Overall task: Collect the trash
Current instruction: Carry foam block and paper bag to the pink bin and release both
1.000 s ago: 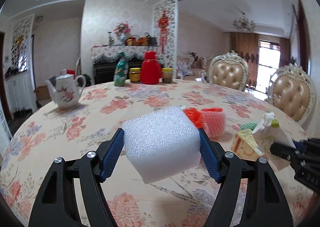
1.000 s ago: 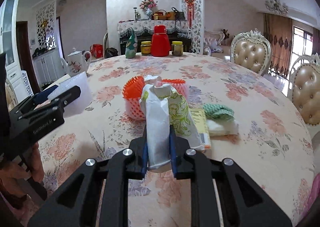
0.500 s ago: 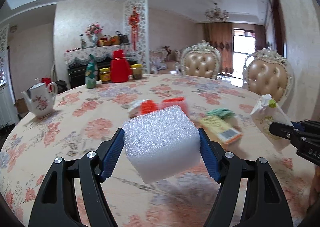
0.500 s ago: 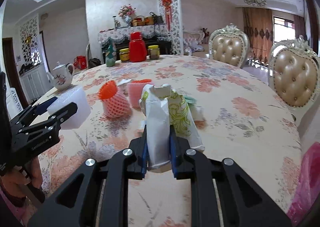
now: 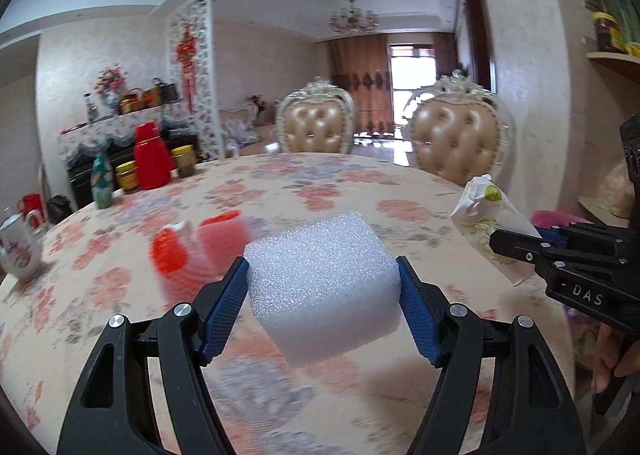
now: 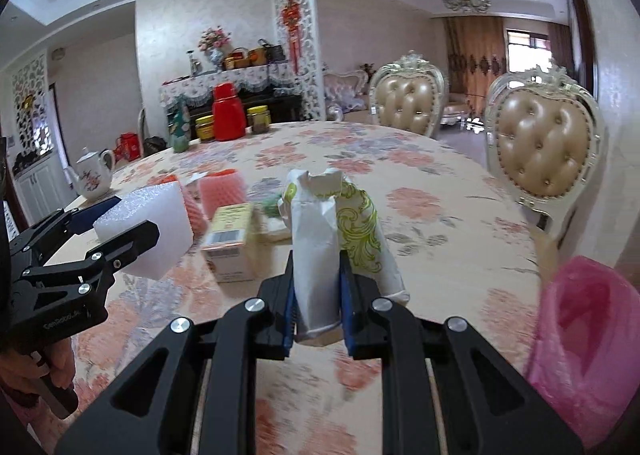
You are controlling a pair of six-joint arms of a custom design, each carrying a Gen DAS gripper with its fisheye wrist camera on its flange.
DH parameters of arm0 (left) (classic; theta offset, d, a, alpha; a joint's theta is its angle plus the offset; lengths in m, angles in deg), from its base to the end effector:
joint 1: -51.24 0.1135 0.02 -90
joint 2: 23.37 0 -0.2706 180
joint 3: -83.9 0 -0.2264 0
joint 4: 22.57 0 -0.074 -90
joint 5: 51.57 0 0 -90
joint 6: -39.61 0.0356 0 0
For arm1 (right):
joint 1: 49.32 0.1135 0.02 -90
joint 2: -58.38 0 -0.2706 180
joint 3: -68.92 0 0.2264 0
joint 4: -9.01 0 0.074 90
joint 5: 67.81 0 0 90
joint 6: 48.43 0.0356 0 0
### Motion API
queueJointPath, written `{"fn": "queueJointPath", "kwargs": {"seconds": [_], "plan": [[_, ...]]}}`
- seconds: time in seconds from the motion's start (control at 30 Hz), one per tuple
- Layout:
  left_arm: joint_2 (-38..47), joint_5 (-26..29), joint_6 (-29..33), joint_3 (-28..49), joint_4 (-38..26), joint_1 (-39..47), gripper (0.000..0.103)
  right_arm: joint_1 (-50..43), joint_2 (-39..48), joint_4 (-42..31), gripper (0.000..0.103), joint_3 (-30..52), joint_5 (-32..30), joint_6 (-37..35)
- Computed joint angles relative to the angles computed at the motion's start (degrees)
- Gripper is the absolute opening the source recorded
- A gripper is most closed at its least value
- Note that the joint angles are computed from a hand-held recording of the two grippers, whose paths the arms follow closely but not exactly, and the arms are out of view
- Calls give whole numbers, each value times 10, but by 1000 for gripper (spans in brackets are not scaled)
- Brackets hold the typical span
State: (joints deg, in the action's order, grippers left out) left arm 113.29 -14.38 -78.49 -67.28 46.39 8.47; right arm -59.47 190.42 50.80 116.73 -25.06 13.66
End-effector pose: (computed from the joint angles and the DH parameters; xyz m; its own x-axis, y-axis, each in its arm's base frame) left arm 0.1821 -0.1298 0.0237 -0.3854 -0.0314 -0.9222 -0.2565 0.9637 0.0744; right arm 0.2964 -0.0265 0.0230 -0.3933 -0.2524 -0.8841 -0.6766 0.7305 0.0925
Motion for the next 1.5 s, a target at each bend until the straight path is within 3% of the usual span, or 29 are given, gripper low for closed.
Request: {"fn": "queueJointPath", "kwargs": {"seconds": [0.2, 0.53, 0.77, 1.2, 1.23, 1.3, 1.33, 1.5], "plan": [[-17, 41, 65, 108, -85, -13, 69, -81, 4, -35, 18, 33, -17, -14], [12, 136, 122, 298, -199, -19, 69, -212, 42, -120, 18, 153, -15, -18], [44, 187, 130, 426, -293, -19, 69, -256, 98, -172, 19, 264, 19, -1], [125, 231, 176, 659, -441, -26, 69, -268, 216, -305, 22, 500, 69, 26], [137, 235, 178, 688, -460, -26, 69, -269, 223, -313, 23, 515, 69, 26], [152, 245, 178, 723, -484, -24, 69, -272, 232, -327, 44, 536, 69, 25], [161, 250, 178, 745, -498, -23, 69, -275, 232, -326, 63, 536, 69, 24], [221, 292, 175, 881, -579, -17, 69, -300, 248, -332, 64, 558, 67, 6]]}}
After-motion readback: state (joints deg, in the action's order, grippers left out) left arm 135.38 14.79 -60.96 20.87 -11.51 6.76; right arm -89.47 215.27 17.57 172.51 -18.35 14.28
